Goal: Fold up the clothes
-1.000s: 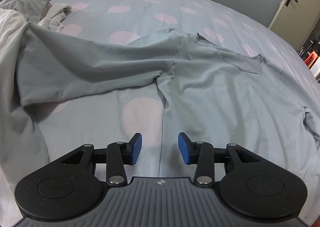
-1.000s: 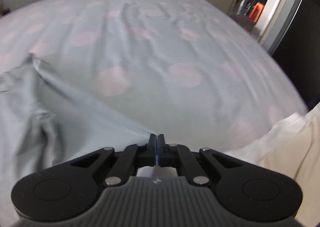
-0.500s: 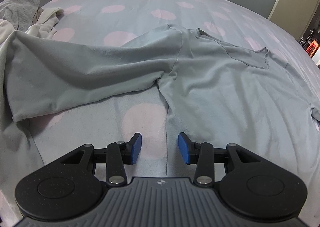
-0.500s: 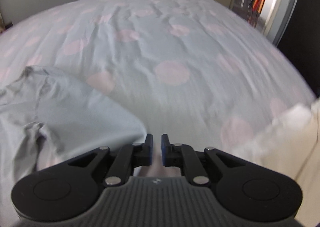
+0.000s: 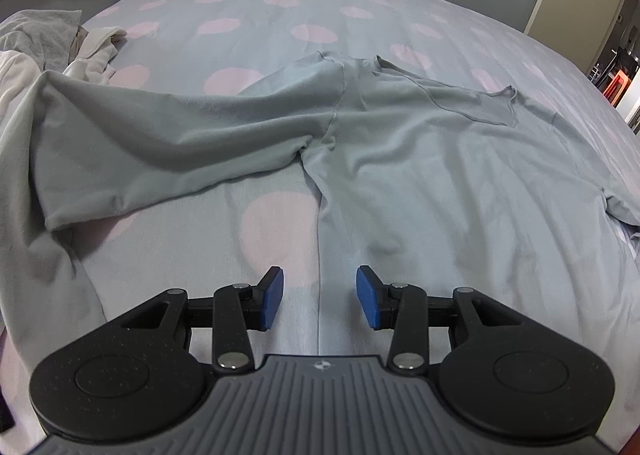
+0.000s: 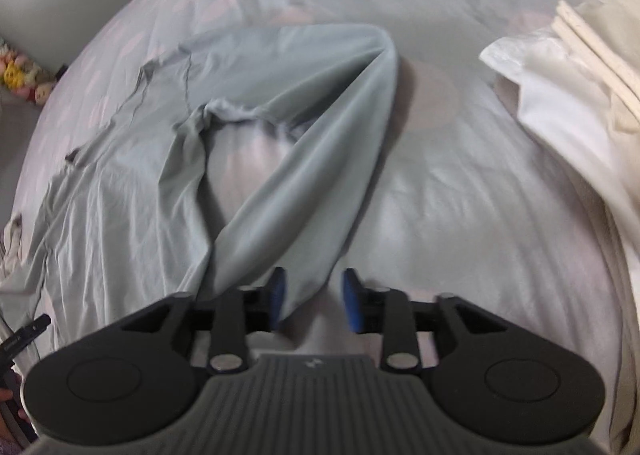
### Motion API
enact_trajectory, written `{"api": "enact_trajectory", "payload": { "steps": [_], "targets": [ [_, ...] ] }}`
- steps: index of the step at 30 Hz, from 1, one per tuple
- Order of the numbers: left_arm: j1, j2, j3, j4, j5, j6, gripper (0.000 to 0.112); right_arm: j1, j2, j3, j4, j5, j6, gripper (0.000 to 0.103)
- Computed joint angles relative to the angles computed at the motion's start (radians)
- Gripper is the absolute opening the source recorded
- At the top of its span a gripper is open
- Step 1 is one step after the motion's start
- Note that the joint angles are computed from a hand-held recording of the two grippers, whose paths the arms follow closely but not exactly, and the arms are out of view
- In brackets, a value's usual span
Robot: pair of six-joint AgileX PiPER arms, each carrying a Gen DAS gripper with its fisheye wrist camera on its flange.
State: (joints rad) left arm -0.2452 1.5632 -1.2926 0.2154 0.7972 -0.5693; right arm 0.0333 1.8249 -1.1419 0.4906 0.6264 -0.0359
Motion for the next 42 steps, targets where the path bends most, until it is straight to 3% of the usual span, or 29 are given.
{"api": "enact_trajectory", "payload": {
  "steps": [3,4,5,9,16,23,35,42],
  "targets": [
    [-0.005,-0.014,0.004,0.01,0.001,-0.018,0.038,0.016,0.04,-0.032,0.044,0.064,-0.037,0.039],
    [-0.007,-0.02,0.007,0.014,0.0,-0.025,0.038,0.035,0.042,-0.034,0.017,0.06,-0.009,0.034],
    [-0.007,-0.025,0.011,0.014,0.0,-0.029,0.038,0.057,0.042,-0.036,-0.017,0.055,0.025,0.015],
    [-0.005,-0.046,0.028,0.013,-0.004,-0.042,0.038,0.08,-0.013,-0.003,-0.097,0.016,0.08,0.008],
    [0.003,-0.071,0.039,-0.003,-0.02,-0.043,0.038,-0.006,-0.146,0.047,-0.183,0.034,0.138,0.008],
    [-0.002,-0.076,0.045,-0.006,-0.025,-0.037,0.038,-0.097,-0.199,-0.094,-0.402,0.165,0.229,0.007],
    [0.012,-0.061,0.037,-0.016,-0.023,-0.035,0.038,-0.215,-0.023,-0.584,-0.58,0.45,0.173,0.007],
    [0.016,-0.043,0.021,-0.03,-0.036,-0.026,0.039,-0.293,0.105,-0.71,-0.634,0.506,0.149,0.007]
  ]
}}
